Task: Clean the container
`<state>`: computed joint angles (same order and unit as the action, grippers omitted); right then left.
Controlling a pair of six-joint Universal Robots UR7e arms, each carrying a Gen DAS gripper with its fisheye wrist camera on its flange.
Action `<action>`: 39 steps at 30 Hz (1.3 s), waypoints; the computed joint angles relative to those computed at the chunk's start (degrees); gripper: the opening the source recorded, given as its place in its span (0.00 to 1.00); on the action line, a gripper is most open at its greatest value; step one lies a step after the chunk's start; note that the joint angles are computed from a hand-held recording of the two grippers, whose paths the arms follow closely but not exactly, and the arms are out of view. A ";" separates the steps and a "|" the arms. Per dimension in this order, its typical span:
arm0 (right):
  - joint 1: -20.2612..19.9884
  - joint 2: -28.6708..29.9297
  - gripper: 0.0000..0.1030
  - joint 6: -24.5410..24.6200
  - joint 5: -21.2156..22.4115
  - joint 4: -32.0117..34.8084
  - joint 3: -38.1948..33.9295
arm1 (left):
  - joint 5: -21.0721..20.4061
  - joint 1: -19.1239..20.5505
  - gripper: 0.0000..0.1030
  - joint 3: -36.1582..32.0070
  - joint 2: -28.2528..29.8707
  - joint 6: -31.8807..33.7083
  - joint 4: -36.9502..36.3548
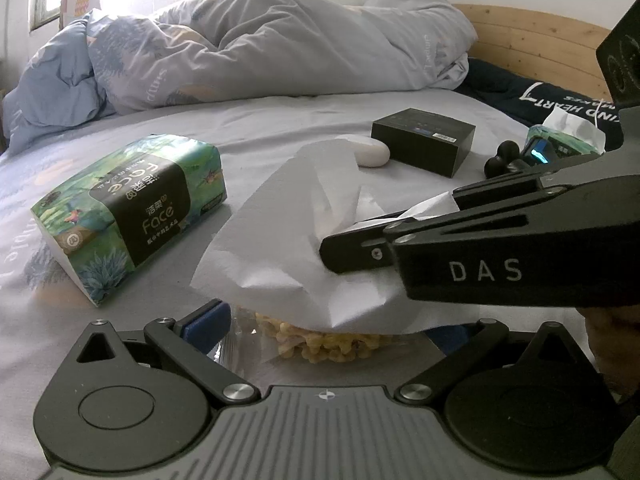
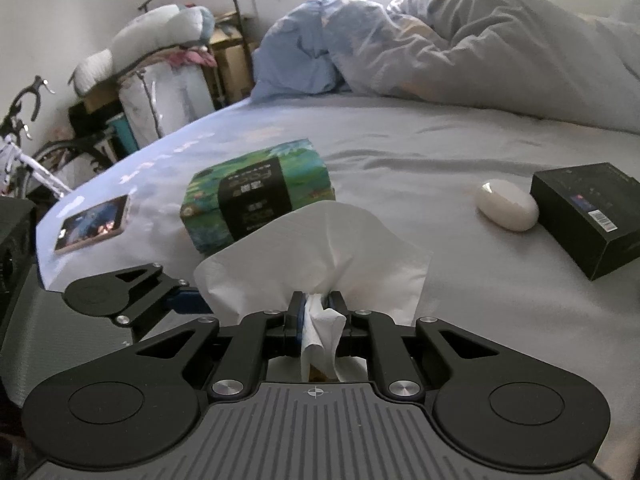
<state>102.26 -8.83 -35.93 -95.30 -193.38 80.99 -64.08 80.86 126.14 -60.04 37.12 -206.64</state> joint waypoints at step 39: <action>0.45 0.10 0.13 -0.61 -0.81 1.18 -1.11 | -0.18 0.13 1.00 -0.21 -0.01 -0.04 0.28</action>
